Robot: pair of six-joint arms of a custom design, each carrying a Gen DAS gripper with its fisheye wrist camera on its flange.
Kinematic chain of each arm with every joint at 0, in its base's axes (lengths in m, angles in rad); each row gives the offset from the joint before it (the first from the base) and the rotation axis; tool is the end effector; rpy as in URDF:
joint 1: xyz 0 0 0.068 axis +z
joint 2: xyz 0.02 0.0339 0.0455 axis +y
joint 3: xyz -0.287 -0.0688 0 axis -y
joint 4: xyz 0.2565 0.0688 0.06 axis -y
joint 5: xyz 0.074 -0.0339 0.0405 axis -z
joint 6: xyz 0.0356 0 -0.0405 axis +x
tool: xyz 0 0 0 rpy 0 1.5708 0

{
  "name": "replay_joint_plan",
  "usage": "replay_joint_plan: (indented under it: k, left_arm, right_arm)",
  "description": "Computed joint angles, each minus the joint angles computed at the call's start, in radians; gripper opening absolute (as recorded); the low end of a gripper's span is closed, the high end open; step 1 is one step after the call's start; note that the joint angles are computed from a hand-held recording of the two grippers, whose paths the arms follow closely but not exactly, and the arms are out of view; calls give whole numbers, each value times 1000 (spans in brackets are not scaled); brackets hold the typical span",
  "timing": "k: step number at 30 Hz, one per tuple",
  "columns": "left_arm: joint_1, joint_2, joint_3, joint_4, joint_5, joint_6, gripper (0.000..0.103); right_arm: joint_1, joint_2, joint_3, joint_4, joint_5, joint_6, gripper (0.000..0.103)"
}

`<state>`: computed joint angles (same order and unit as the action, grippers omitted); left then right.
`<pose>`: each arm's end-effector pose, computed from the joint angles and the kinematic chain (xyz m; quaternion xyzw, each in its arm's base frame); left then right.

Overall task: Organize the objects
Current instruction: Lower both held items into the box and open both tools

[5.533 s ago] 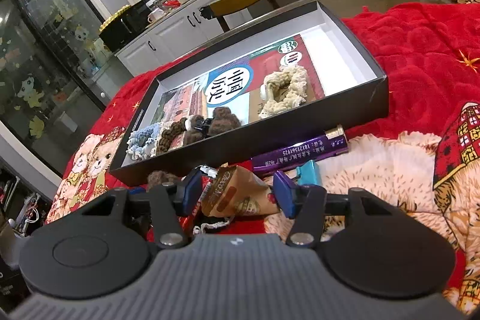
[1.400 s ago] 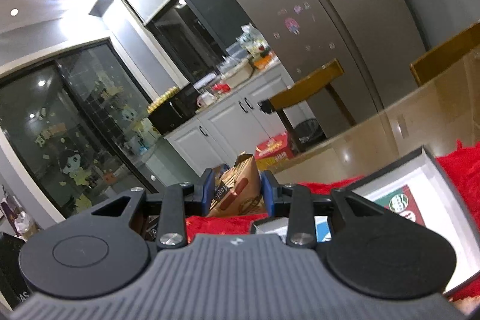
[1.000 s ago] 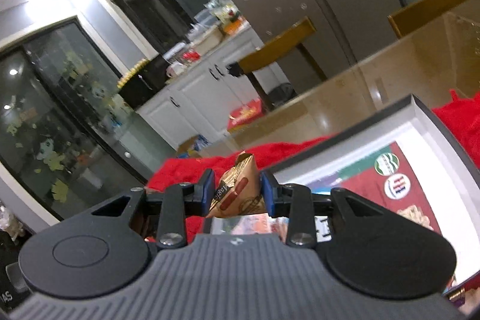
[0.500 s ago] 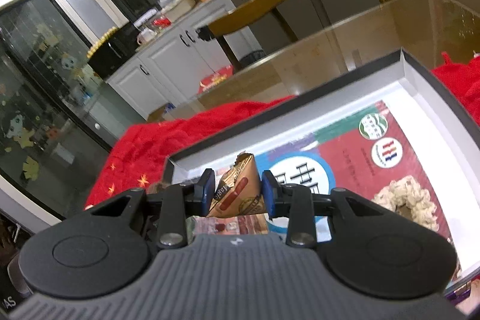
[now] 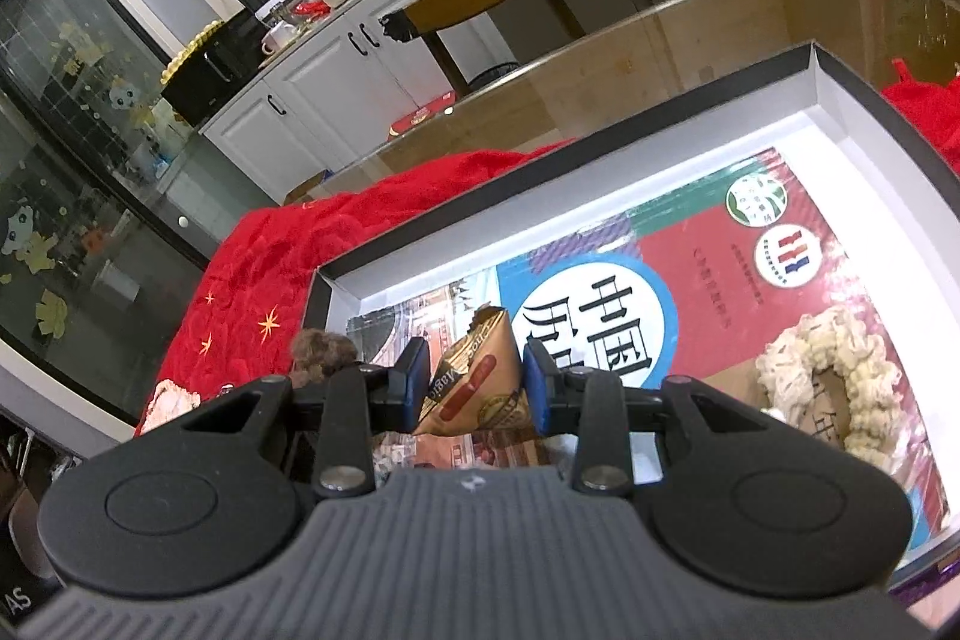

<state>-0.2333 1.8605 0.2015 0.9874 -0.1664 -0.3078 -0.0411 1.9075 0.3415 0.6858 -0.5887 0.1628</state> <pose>0.2199 -0.0462 0.0599 -0.0695 0.8955 -0.0436 0.4373 0.2427 0.0098 0.0483 -0.0060 0.9058 0.2922 0.3067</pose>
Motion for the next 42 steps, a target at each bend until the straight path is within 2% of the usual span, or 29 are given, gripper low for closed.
replay_joint_plan:
  k: [3,27,33,36,38,42]
  left_arm:
    - [3,6,3,1,2,4,47]
    - [16,-28,4,-61,38,13,48]
    - [31,-68,12,-116,68,13,52]
    - [22,-105,5,-135,42,17,55]
    - [23,-140,-10,-133,41,23,59]
    - [18,-232,-27,-183,29,29,60]
  right_arm:
    - [-4,12,22,-44,-22,-2,38]
    - [13,7,18,-42,2,8,42]
    - [10,-16,6,-36,-17,-1,56]
    - [3,-43,-4,-38,-29,-3,61]
    - [-5,-60,-10,-38,-37,-4,63]
    - [-20,-111,-19,-69,-57,-15,65]
